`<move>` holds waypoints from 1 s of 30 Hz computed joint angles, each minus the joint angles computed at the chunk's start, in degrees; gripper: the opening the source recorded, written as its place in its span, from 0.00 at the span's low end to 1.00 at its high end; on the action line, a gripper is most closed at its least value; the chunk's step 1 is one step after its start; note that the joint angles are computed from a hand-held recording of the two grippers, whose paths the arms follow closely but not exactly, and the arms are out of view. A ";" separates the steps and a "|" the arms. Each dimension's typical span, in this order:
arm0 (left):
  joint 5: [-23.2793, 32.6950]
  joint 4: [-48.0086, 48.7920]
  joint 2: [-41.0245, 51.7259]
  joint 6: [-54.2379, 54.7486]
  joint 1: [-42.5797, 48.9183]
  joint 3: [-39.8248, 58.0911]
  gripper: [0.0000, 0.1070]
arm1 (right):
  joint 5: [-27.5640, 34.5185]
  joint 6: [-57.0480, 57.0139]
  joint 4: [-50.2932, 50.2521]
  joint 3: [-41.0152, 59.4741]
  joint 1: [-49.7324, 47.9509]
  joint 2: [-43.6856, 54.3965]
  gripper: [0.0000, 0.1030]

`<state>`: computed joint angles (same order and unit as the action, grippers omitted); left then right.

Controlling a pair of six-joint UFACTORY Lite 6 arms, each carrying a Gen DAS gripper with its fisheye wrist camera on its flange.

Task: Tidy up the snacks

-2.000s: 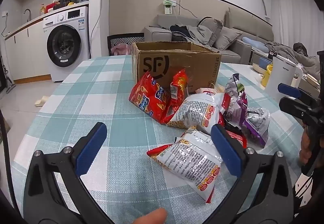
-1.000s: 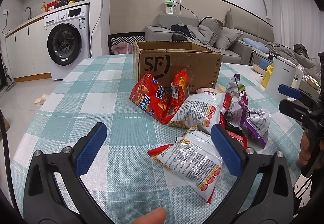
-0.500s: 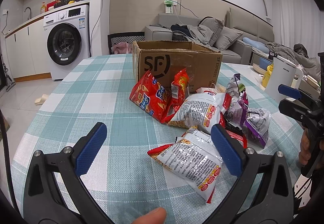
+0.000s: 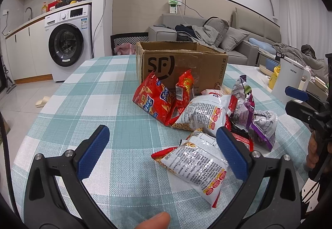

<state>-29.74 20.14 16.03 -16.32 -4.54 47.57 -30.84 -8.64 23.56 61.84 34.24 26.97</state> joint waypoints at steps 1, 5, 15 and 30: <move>-0.32 0.17 0.26 0.03 0.22 -0.03 0.96 | -0.03 0.12 -0.02 -0.10 -0.03 -0.02 1.00; 0.09 0.09 0.31 -0.09 0.05 0.20 0.96 | -0.07 0.62 -0.71 -0.33 -0.32 -0.03 1.00; 0.56 1.27 0.48 -0.48 0.24 0.54 0.96 | 4.21 2.43 -1.62 2.76 -2.25 1.78 1.00; 2.72 5.09 -0.61 -3.50 -0.90 0.67 0.96 | 15.17 3.30 -3.85 9.12 -3.51 4.94 1.00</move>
